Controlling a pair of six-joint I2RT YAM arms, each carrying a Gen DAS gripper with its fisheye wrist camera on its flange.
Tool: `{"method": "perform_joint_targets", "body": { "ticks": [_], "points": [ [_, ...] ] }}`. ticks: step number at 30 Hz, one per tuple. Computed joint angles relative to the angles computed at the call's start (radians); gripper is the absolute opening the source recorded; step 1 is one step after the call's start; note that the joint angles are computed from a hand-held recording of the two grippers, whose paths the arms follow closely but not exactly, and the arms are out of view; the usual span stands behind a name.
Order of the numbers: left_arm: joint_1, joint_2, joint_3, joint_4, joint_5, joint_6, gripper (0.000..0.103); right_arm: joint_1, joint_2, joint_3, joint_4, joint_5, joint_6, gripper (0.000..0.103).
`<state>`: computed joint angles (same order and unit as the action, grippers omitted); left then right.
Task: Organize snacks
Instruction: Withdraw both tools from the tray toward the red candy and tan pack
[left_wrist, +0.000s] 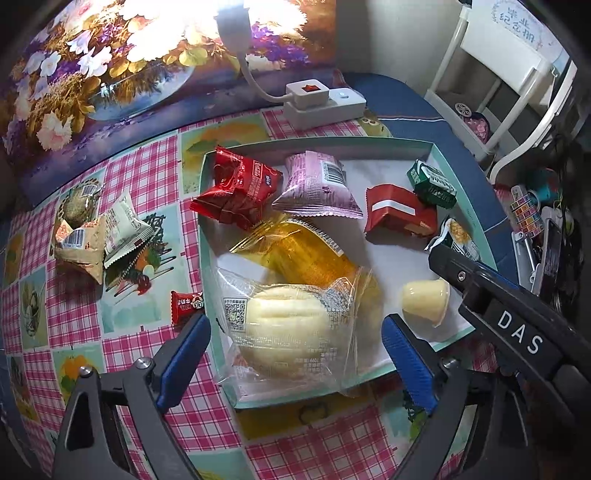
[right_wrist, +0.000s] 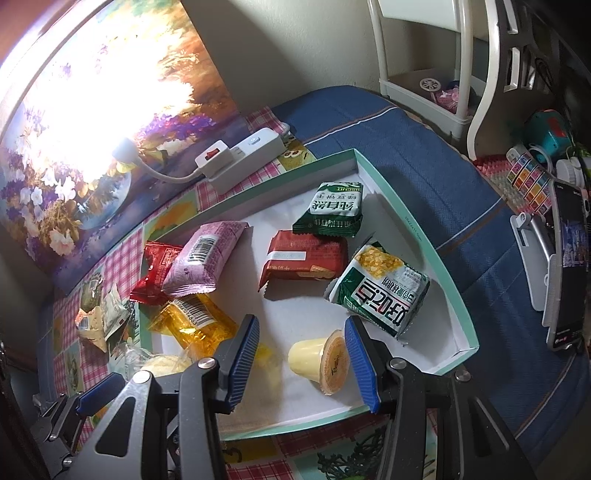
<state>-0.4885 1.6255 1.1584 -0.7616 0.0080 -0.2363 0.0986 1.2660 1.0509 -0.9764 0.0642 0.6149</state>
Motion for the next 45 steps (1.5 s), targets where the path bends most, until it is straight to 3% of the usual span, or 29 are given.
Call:
{"method": "perform_joint_targets", "body": {
  "ticks": [17, 25, 28, 30, 32, 45],
  "points": [
    [0.144, -0.061, -0.005, 0.006, 0.014, -0.038, 0.094, 0.009, 0.008, 0.006, -0.002, -0.001, 0.001, 0.053],
    [0.258, -0.078, -0.03, 0.023, -0.028, -0.094, 0.094, 0.034, 0.044, 0.01, -0.015, 0.006, 0.003, 0.078],
    [0.298, -0.082, -0.044, 0.033, -0.043, -0.102, 0.094, 0.046, 0.055, 0.012, -0.018, 0.016, 0.003, 0.08],
    [0.319, -0.087, -0.051, 0.035, -0.054, -0.104, 0.094, 0.053, 0.059, 0.014, -0.019, 0.022, 0.004, 0.095],
    [0.345, -0.09, -0.058, 0.039, -0.061, -0.107, 0.094, 0.062, 0.059, 0.015, -0.018, 0.03, 0.005, 0.103],
    [0.526, -0.111, -0.099, 0.065, -0.127, -0.069, 0.094, 0.132, 0.068, 0.025, 0.011, 0.068, 0.004, 0.103]
  ]
}}
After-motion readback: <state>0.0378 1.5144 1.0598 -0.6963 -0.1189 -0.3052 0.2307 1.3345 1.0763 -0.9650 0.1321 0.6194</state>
